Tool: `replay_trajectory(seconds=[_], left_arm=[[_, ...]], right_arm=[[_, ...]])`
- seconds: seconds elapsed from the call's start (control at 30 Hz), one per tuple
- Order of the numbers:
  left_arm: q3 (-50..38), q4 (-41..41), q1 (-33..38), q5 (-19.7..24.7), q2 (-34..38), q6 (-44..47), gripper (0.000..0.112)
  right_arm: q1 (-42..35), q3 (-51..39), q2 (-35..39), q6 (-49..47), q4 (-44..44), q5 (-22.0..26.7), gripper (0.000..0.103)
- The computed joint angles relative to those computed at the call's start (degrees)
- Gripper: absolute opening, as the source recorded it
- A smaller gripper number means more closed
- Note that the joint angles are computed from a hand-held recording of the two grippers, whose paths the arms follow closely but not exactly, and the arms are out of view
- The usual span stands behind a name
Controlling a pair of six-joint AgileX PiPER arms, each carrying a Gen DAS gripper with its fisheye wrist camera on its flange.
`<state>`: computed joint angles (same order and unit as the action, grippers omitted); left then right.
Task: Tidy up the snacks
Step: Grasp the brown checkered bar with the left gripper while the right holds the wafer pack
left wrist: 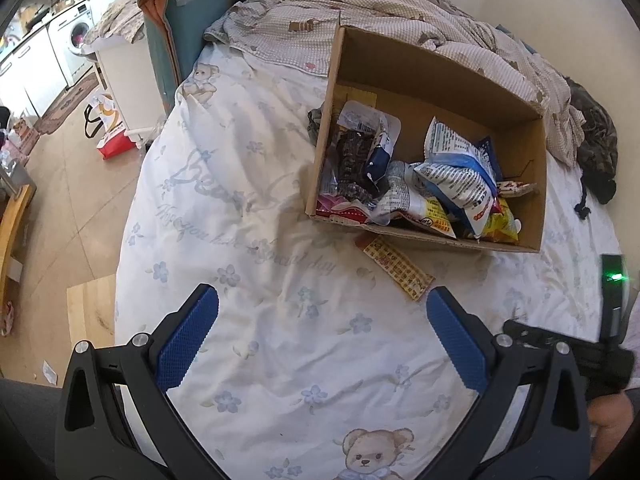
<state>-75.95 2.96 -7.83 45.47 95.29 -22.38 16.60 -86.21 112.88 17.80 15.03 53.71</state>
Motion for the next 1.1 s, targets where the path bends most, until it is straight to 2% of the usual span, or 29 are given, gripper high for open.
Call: replay_trajectory(seconds=[0.17, 0.37, 0.43, 0.53, 0.63, 0.77, 0.8, 0.83, 0.9, 0.97, 1.07, 1.1], left_arm=[[0.13, 4.07, -1.84, -0.38, 1.03, -4.87, 0.103], [-0.18, 7.83, -5.70, -1.81, 4.64, -17.22, 0.103], [-0.79, 11.66, -8.52, -2.85, 6.59, -22.78, 0.103], [-3.95, 20.83, -13.52, -1.74, 10.83, -31.08, 0.103], [-9.66, 24.17, -15.72, -0.14, 17.32, -35.48, 0.103], [-18.24, 21.25, -15.12, 4.06, 25.40, -36.31, 0.103], [-20.26, 21.35, -15.14, 5.48, 27.20, -36.34, 0.103], [-24.09, 21.57, -15.23, 9.19, 30.33, -36.27, 0.103], [-28.68, 22.02, -15.32, 13.44, 34.01, -36.36, 0.103], [-31.25, 20.48, -14.93, 14.54, 36.03, -35.02, 0.102], [-31.57, 18.46, -14.45, 12.99, 36.33, -32.90, 0.079], [-31.30, 17.50, -14.18, 12.20, 36.07, -32.09, 0.063]], right_arm=[[-3.24, 3.71, -5.09, -4.34, 6.17, -2.21, 0.018], [-5.81, 5.50, -8.57, -5.32, 10.29, -3.00, 0.018], [-5.80, 5.58, -8.21, -5.70, 11.31, -3.44, 0.018], [-4.94, 4.95, -7.56, -5.82, 10.97, -3.41, 0.018], [-3.92, 3.61, -6.53, -5.69, 11.33, -3.28, 0.018], [-4.01, 2.30, -6.06, -5.12, 10.63, -3.65, 0.018], [-4.38, 2.29, -6.00, -5.42, 11.21, -3.52, 0.018], [-4.69, 2.20, -5.77, -5.74, 11.88, -3.40, 0.018], [-5.45, 2.48, -5.75, -6.36, 12.95, -3.14, 0.018], [-5.86, 2.68, -5.93, -6.75, 13.37, -3.16, 0.018], [-6.03, 2.33, -5.76, -6.88, 13.70, -3.14, 0.018], [-6.04, 2.22, -5.67, -6.89, 13.86, -3.11, 0.018]])
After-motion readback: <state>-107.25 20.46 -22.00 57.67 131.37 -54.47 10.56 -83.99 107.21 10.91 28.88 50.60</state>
